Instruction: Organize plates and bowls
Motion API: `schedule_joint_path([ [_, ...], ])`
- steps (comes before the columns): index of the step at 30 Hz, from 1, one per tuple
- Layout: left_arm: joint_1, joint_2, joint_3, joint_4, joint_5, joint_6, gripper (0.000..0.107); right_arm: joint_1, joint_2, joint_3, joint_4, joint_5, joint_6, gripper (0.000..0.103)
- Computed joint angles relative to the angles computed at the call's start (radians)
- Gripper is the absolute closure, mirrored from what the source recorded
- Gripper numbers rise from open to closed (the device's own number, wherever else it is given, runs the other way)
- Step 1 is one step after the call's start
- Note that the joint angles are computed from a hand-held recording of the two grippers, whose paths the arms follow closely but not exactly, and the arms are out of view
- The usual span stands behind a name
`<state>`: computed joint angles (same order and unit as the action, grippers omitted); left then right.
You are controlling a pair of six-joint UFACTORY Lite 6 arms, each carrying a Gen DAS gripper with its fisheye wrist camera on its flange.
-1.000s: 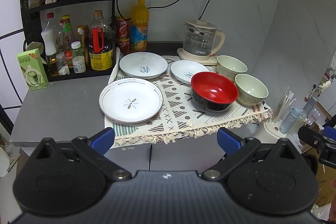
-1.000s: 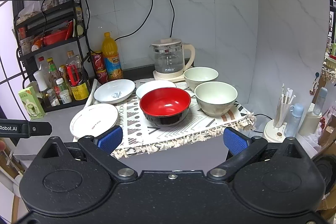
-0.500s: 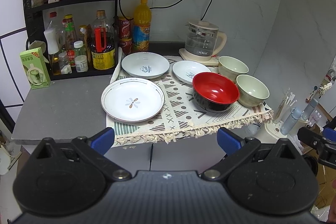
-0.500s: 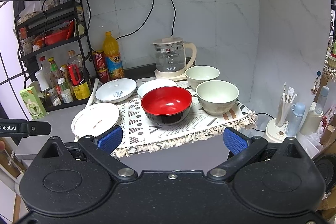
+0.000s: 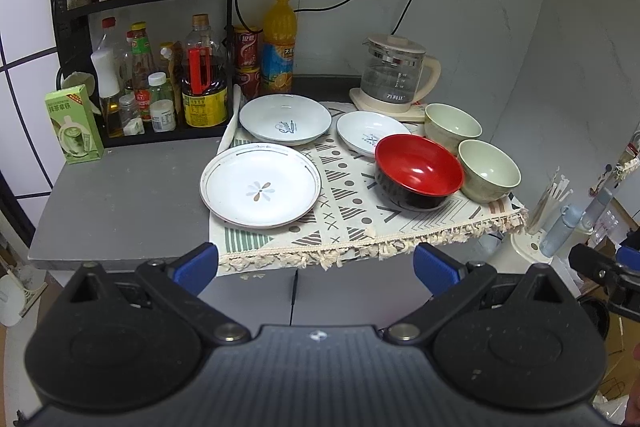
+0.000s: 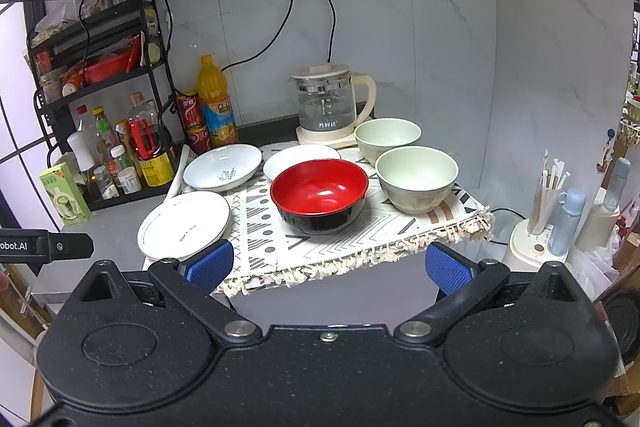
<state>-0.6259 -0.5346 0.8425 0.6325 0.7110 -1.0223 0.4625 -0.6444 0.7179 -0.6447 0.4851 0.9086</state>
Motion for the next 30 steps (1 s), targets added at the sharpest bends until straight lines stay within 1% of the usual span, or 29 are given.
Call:
schedule_joint_path([
  [4,0.033,0.046,0.021,-0.014,-0.029,0.021,0.004,-0.041,0.042,0.023,0.066,-0.038,-0.076,0.0],
  [8,0.087,0.132,0.072,-0.052,-0.077,0.075,0.004,-0.089,0.109,0.059,0.142,-0.075,-0.152,0.0],
  [10,0.113,0.181,0.099,-0.069,-0.106,0.098,0.004,-0.125,0.145,0.073,0.204,-0.105,-0.224,0.0],
  [15,0.17,0.333,0.197,-0.132,-0.172,0.179,0.004,-0.176,0.268,0.135,0.205,-0.15,-0.25,0.0],
  [18,0.2,0.438,0.283,-0.179,-0.206,0.239,0.004,-0.212,0.349,0.188,0.236,-0.177,-0.289,0.0],
  [22,0.227,0.587,0.419,-0.238,-0.219,0.308,0.004,-0.244,0.469,0.276,0.257,-0.199,-0.332,0.0],
  [25,0.241,0.7,0.532,-0.281,-0.215,0.362,0.004,-0.276,0.557,0.345,0.357,-0.207,-0.44,0.0],
  [28,0.258,0.816,0.658,-0.331,-0.199,0.427,0.004,-0.304,0.654,0.433,0.518,-0.194,-0.607,0.0],
  [30,0.265,0.89,0.74,-0.357,-0.186,0.464,0.005,-0.322,0.707,0.48,0.59,-0.192,-0.682,0.0],
])
